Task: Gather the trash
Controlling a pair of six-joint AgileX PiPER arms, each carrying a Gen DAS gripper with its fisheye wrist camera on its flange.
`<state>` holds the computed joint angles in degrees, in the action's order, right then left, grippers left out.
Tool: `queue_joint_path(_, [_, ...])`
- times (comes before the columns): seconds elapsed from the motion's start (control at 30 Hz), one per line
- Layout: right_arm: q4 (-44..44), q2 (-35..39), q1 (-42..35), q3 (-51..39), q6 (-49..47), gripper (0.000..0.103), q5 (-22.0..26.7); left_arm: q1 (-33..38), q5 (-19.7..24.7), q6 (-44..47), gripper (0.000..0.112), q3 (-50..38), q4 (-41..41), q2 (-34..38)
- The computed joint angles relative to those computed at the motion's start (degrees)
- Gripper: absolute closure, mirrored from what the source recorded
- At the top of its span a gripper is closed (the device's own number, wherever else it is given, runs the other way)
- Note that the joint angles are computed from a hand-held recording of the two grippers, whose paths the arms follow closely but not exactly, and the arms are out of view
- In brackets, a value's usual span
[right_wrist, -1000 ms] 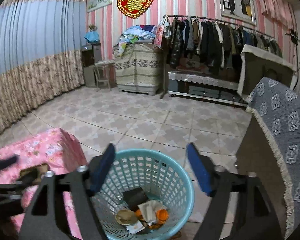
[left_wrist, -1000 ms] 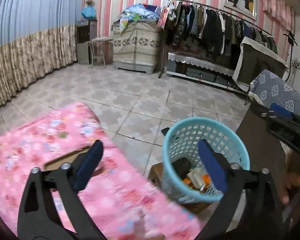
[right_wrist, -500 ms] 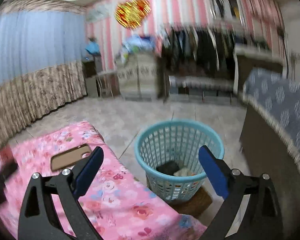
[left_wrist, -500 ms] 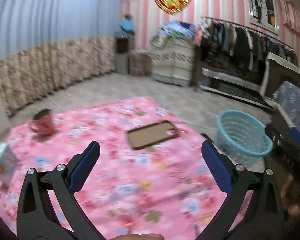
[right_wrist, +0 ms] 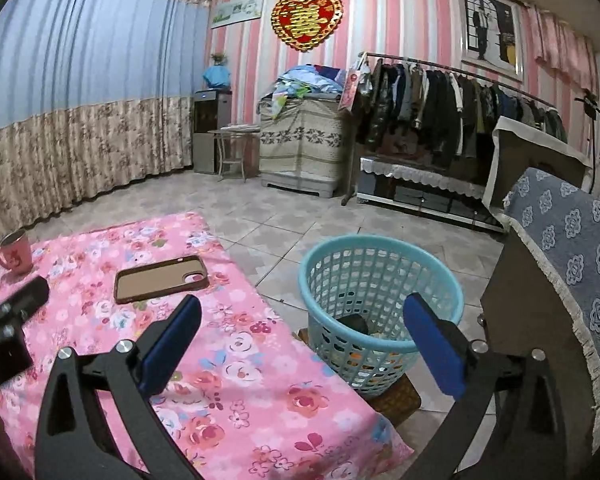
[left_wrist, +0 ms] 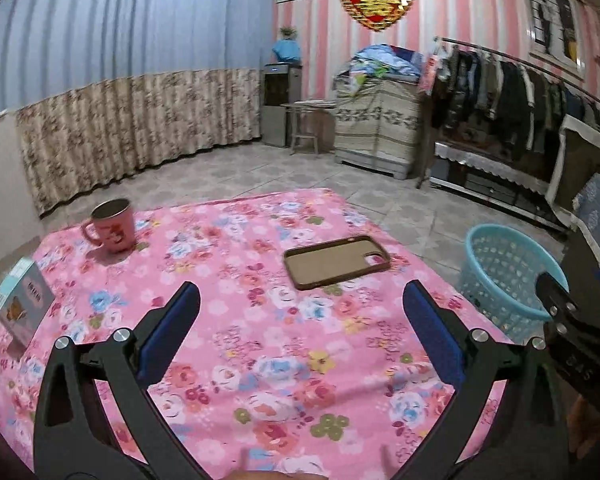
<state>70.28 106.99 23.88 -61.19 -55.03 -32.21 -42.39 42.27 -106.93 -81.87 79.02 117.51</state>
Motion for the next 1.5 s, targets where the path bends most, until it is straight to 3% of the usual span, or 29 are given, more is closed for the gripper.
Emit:
queue_joint_path(0.3, [0.69,0.47,2.28,-0.37,-2.31,0.004,-3.39,1.66,-2.98,-0.27,0.014,1.19,-0.84,-0.43])
queue_joint_path(0.4, [0.87,0.36,2.45,-0.4,-2.65,0.004,-3.73,1.0,-2.05,-0.5,0.014,0.82,0.13,-0.21])
queue_joint_path(1.5, [2.47,0.47,1.22,-1.7,-3.28,0.004,-0.09,1.16,-2.32,0.17,0.014,0.0,-0.84,1.14])
